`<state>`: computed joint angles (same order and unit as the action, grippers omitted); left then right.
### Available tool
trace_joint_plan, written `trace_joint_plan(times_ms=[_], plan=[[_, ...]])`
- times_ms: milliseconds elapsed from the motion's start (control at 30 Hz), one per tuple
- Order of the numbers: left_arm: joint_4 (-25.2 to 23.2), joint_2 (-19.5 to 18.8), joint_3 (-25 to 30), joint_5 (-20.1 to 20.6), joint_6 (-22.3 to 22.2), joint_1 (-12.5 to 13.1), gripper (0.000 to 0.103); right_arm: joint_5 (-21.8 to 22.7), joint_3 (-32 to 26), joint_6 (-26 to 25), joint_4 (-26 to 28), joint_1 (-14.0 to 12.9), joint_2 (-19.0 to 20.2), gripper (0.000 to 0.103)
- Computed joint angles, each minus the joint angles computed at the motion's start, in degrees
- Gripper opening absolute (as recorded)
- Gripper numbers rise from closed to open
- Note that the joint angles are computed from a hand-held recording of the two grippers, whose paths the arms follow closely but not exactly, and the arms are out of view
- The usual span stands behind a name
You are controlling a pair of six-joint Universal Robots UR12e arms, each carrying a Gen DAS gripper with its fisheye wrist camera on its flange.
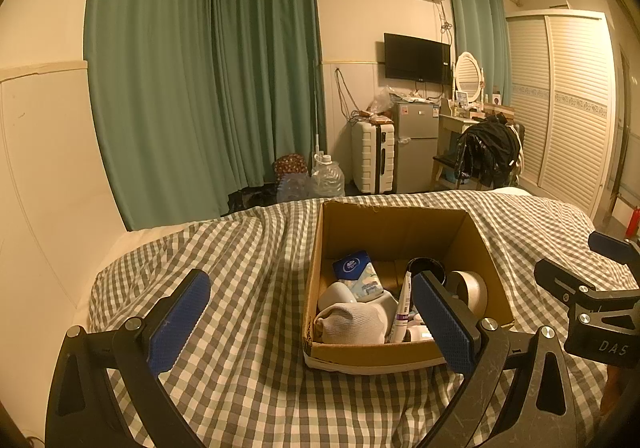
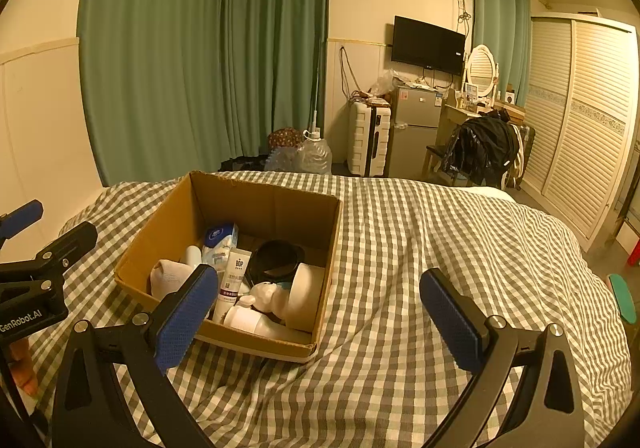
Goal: Organize objects
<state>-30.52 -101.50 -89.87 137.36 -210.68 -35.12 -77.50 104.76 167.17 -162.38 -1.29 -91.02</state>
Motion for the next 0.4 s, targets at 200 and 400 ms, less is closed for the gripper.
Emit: trace_joint_plan(times_ms=[200, 400], plan=[[0.2, 0.0, 0.0, -0.2, 0.1, 0.0, 0.103, -0.2, -0.1, 0.0, 0.2, 0.1, 0.0, 0.101], [0.1, 0.1, -0.1, -0.4, 0.1, 0.2, 0.103, -0.5, -0.1, 0.0, 0.5, 0.2, 0.1, 0.101]])
